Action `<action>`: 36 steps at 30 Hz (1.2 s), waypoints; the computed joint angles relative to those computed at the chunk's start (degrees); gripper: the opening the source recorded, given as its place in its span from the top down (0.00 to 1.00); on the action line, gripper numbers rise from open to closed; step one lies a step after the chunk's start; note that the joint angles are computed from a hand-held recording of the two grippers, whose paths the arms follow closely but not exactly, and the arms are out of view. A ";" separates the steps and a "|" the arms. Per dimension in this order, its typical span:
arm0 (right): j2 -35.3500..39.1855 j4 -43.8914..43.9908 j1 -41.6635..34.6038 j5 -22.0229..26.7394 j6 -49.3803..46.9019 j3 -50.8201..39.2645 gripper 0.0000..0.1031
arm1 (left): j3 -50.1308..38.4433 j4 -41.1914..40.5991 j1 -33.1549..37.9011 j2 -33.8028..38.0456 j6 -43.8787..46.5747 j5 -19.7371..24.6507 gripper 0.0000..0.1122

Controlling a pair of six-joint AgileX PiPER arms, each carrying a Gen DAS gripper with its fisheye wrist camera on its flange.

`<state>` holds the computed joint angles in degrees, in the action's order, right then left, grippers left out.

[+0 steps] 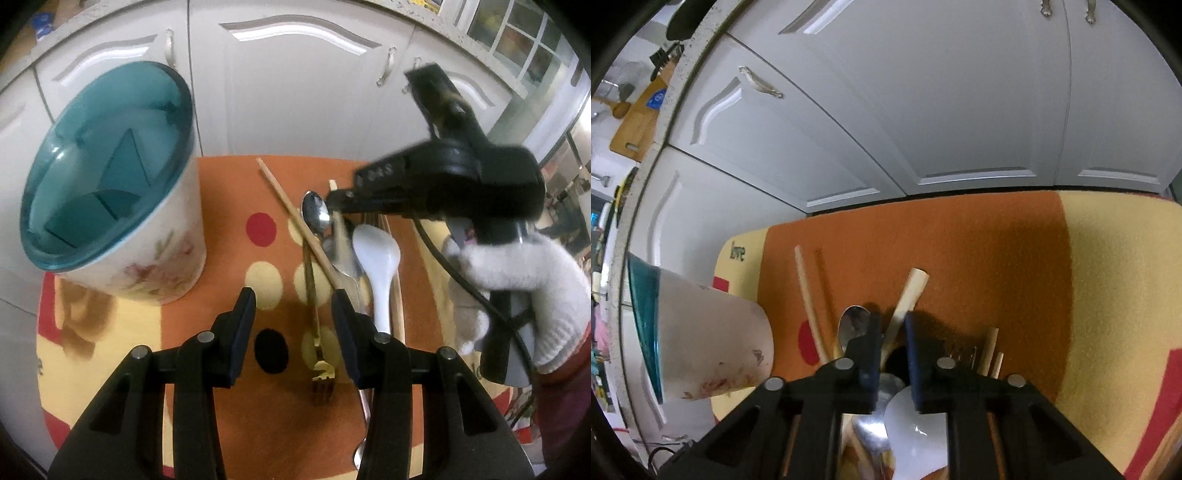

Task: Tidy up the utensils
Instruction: 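Grasp a wooden chopstick with the left tool while the right tool grasps another chopstick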

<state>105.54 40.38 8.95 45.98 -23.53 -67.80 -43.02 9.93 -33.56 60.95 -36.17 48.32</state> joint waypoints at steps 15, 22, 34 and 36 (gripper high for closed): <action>-11.03 11.23 -13.43 10.22 -17.77 8.29 0.94 | -8.07 4.90 1.28 14.13 -7.07 -2.98 0.63; -11.38 14.26 -19.68 13.97 -23.16 10.51 0.94 | -15.33 6.46 4.57 25.88 -11.96 -3.37 0.63; -10.35 17.49 -22.83 16.76 -27.92 11.54 0.94 | -20.53 -0.52 10.73 33.29 -6.50 -6.78 0.87; -10.60 17.61 -23.20 16.96 -28.24 11.85 0.94 | -19.94 -1.99 11.40 32.96 -4.69 -7.57 0.93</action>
<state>94.94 57.99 -14.25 62.95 -51.77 -55.95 -62.97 7.95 -22.15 93.91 -40.86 40.75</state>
